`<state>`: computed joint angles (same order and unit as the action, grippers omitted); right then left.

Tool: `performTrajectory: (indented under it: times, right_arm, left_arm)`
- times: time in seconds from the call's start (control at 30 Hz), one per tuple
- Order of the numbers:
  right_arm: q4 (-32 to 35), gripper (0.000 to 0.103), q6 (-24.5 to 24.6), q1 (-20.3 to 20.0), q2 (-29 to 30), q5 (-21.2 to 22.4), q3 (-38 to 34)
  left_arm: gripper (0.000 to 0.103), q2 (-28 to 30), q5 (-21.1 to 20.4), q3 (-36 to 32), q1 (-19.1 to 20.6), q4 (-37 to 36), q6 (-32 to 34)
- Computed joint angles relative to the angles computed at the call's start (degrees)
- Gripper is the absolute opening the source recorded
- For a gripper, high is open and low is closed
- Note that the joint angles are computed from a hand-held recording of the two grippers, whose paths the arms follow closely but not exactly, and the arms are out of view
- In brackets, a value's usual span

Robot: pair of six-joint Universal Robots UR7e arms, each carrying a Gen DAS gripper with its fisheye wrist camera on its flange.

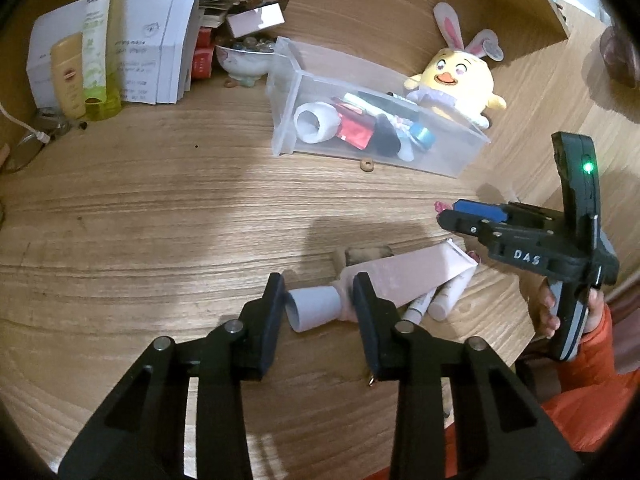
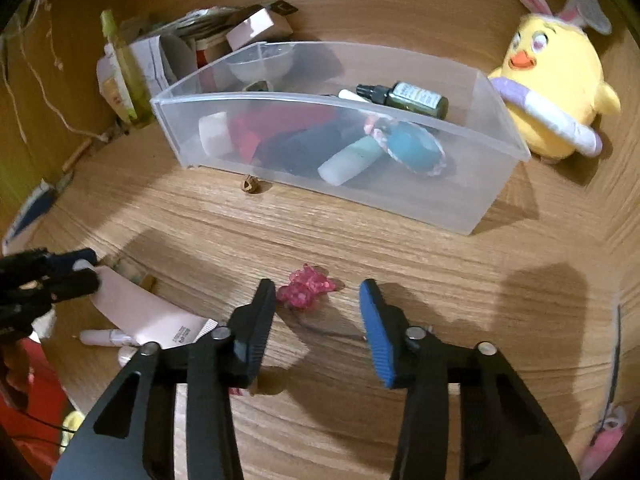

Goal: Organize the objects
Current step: 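Grasp the pink charm with the right gripper while the left grasps the white cap, then carry the pink charm and white cap over the clear bin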

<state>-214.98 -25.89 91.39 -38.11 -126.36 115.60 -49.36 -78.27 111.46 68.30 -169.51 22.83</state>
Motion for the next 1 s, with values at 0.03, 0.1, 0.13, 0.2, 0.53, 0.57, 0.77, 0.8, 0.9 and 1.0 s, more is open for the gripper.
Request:
performTrajectory:
  times: [0.03, 0.1, 0.13, 0.2, 0.53, 0.57, 0.77, 0.8, 0.9, 1.0]
  right_arm:
    - [-0.34, 0.032, -0.63, 0.22, 0.44, -0.71, -0.41]
    - [-1.03, 0.028, -2.05, 0.67, 1.34, -2.23, -1.30]
    - [-0.75, 0.028, -1.72, 0.61, 1.18, -2.10, -1.29]
    - [-1.03, 0.028, -1.31, 0.34, 1.00, -1.60, -1.22]
    - [-3.08, 0.027, 0.87, -0.21, -1.47, 1.55, 0.82]
    - [-3.21, 0.028, 0.96, -0.26, -1.70, 1.75, 0.87]
    - [-5.51, 0.027, 0.88, -0.43, -2.81, 2.75, 1.84]
    - [-5.99, 0.028, 0.84, -0.44, -3.05, 2.86, 2.02]
    - [-7.36, 0.027, 0.47, -0.38, -3.84, 3.26, 2.54]
    - [-8.57, 0.027, -0.28, -0.15, -4.55, 3.56, 2.76]
  left_arm:
    - [0.034, 0.01, -0.31, -0.16, 0.06, 0.32, -0.47]
    - [0.034, 0.09, -0.70, -0.42, 0.15, 0.52, -0.91]
    - [0.034, 0.12, -0.63, -0.39, 0.04, 0.25, -1.01]
    - [0.034, 0.12, -0.51, -0.33, -0.16, -0.24, -0.97]
    - [0.033, 0.52, -3.28, -2.62, -0.75, -0.64, -2.00]
    - [0.033, 0.69, -3.24, -2.86, -0.87, -0.80, -1.99]
    - [0.033, 2.21, -3.28, -4.87, -1.95, -2.35, -2.26]
    - [0.033, 2.36, -3.47, -5.20, -2.04, -2.49, -2.28]
    - [0.033, 3.06, -3.67, -6.36, -2.44, -3.36, -2.41]
    - [0.033, 3.86, -3.21, -7.48, -2.92, -4.34, -2.64]
